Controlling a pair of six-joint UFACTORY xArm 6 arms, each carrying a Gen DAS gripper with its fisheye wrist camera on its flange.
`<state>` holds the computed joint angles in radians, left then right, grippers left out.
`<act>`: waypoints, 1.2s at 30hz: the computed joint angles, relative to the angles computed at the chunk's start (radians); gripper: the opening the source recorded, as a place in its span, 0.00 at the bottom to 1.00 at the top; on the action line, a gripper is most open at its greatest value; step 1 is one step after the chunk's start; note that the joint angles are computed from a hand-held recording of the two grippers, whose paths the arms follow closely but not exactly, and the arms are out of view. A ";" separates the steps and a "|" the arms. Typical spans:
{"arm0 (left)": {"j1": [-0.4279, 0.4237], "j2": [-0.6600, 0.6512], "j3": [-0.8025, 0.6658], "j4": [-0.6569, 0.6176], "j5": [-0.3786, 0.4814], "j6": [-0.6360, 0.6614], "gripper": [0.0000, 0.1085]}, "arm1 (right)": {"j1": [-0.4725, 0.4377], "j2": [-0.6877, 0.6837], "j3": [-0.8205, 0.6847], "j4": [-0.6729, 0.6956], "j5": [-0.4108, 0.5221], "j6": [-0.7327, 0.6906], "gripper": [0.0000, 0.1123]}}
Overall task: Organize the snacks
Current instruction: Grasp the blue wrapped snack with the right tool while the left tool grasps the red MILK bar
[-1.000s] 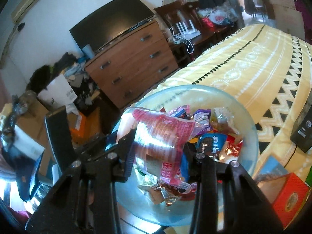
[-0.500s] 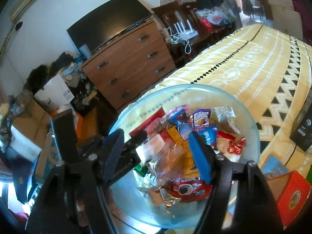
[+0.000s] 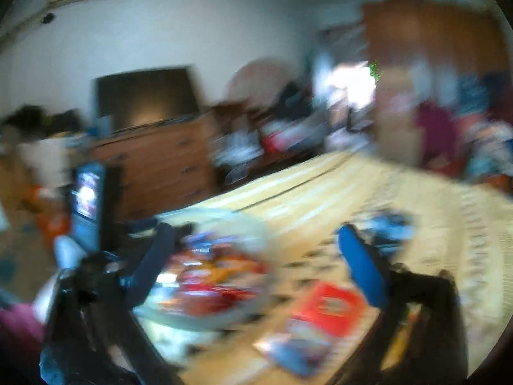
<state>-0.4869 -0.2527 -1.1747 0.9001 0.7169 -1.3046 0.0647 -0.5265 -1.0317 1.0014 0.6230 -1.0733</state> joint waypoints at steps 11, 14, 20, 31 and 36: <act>-0.236 0.456 -0.414 -0.318 -0.153 0.378 0.66 | -0.577 0.291 -0.042 -0.258 0.271 0.205 0.72; -0.272 0.601 -0.537 -0.478 -0.134 0.505 0.66 | -0.596 0.449 -0.139 -0.287 0.295 0.213 0.66; -0.289 0.726 -0.619 -0.580 -0.056 0.529 0.65 | -0.527 0.688 -0.338 -0.323 0.310 0.249 0.64; -0.296 0.835 -0.708 -0.636 -0.014 0.616 0.65 | -0.579 0.735 -0.403 -0.194 0.412 0.158 0.32; -0.304 0.976 -0.882 -0.862 0.019 0.784 0.65 | -0.740 0.586 -0.261 -0.121 0.495 0.128 0.32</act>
<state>-0.7910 0.7229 -2.0566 0.0377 0.7362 -0.5209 -0.6750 0.0593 -1.2928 0.8799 1.1180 -0.9455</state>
